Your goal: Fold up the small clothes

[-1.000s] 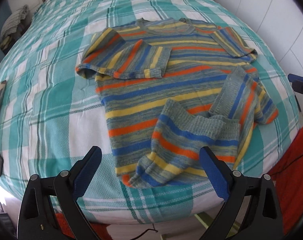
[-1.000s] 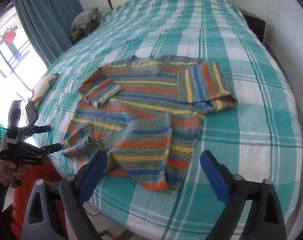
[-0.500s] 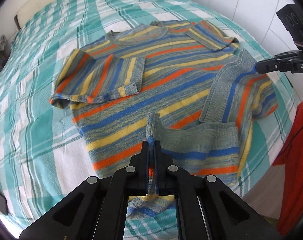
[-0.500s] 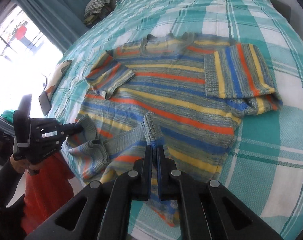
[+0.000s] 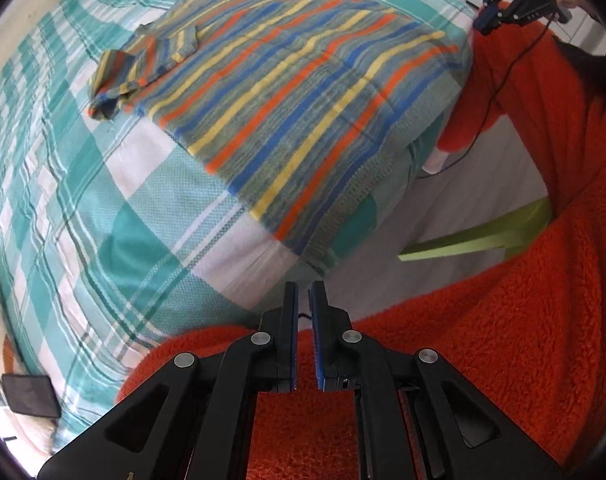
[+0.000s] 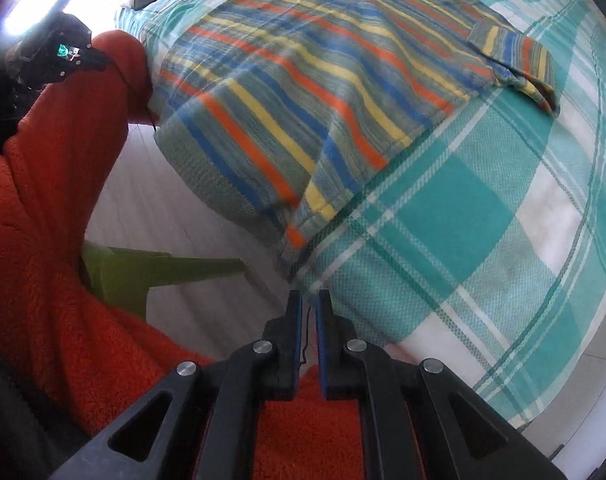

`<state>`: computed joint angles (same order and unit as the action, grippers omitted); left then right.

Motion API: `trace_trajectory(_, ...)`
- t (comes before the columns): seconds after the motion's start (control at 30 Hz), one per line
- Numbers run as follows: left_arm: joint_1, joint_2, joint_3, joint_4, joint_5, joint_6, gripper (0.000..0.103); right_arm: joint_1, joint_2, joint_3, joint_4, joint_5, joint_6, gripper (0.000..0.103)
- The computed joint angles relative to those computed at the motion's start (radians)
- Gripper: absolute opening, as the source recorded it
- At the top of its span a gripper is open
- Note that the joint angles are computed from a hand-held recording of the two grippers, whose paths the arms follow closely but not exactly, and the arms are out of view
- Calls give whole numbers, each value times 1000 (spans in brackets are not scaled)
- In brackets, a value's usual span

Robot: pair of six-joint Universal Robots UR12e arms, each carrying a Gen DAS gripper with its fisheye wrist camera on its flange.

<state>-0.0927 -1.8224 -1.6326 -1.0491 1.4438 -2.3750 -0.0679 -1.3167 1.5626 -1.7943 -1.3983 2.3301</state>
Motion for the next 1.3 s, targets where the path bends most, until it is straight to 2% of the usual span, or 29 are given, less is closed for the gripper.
trace_trajectory(0.03,14,1,2,12,-39,-66,11,-10,0,-2,0,14,21,26)
trace_trajectory(0.07,26,-3,6,31,-73,-145,24,-21,1,-4,-1,37,47,41)
trace_trajectory(0.1,35,-11,7,55,-98,-231,35,-32,1,-3,-14,61,85,48)
trace_trajectory(0.13,36,-21,10,80,-101,-312,54,-43,-4,6,-36,94,136,53)
trace_trajectory(0.17,29,-36,18,95,-77,-380,62,-54,1,4,-40,128,182,53)
trace_trajectory(0.23,-3,-82,54,64,8,-466,62,-66,18,-4,-16,188,282,53)
trace_trajectory(0.3,-39,-128,95,2,94,-506,62,-65,43,-21,35,219,342,53)
trace_trajectory(0.43,-97,-191,150,-77,227,-539,63,-24,85,-51,133,204,329,52)
trace_trajectory(0.5,-107,-211,163,-105,245,-577,65,-8,100,-60,140,190,331,47)
trace_trajectory(0.53,-107,-218,167,-118,238,-592,65,-5,104,-64,143,197,325,32)
trace_trajectory(0.57,-106,-222,169,-126,229,-607,56,-1,107,-68,145,200,318,4)
trace_trajectory(0.6,-101,-224,170,-132,213,-626,41,2,108,-72,151,187,320,4)
trace_trajectory(0.63,-91,-225,173,-153,179,-647,4,5,110,-78,161,175,328,4)
trace_trajectory(0.7,-66,-212,164,-161,110,-687,3,2,107,-88,190,162,341,4)
trace_trajectory(0.73,-58,-204,159,-161,102,-689,3,-1,102,-91,198,142,352,4)
trace_trajectory(0.9,-59,-192,156,-187,157,-661,2,-19,97,-86,193,98,453,4)
trace_trajectory(1.03,-103,-226,181,-190,277,-650,4,-1,138,-91,175,49,516,4)
trace_trajectory(1.1,-116,-227,186,-186,316,-648,10,-6,141,-95,172,58,530,4)
trace_trajectory(1.13,-113,-221,184,-173,315,-644,12,-10,138,-98,176,67,527,9)
trace_trajectory(1.2,-107,-188,166,-135,307,-643,30,-21,120,-101,185,46,509,27)
trace_trajectory(1.23,-104,-166,151,-101,311,-644,52,-23,105,-100,177,15,498,39)
trace_trajectory(1.27,-102,-145,136,-56,317,-646,66,-25,88,-98,157,-15,487,42)
trace_trajectory(1.3,-100,-125,122,-9,324,-647,69,-25,70,-98,129,-53,477,42)
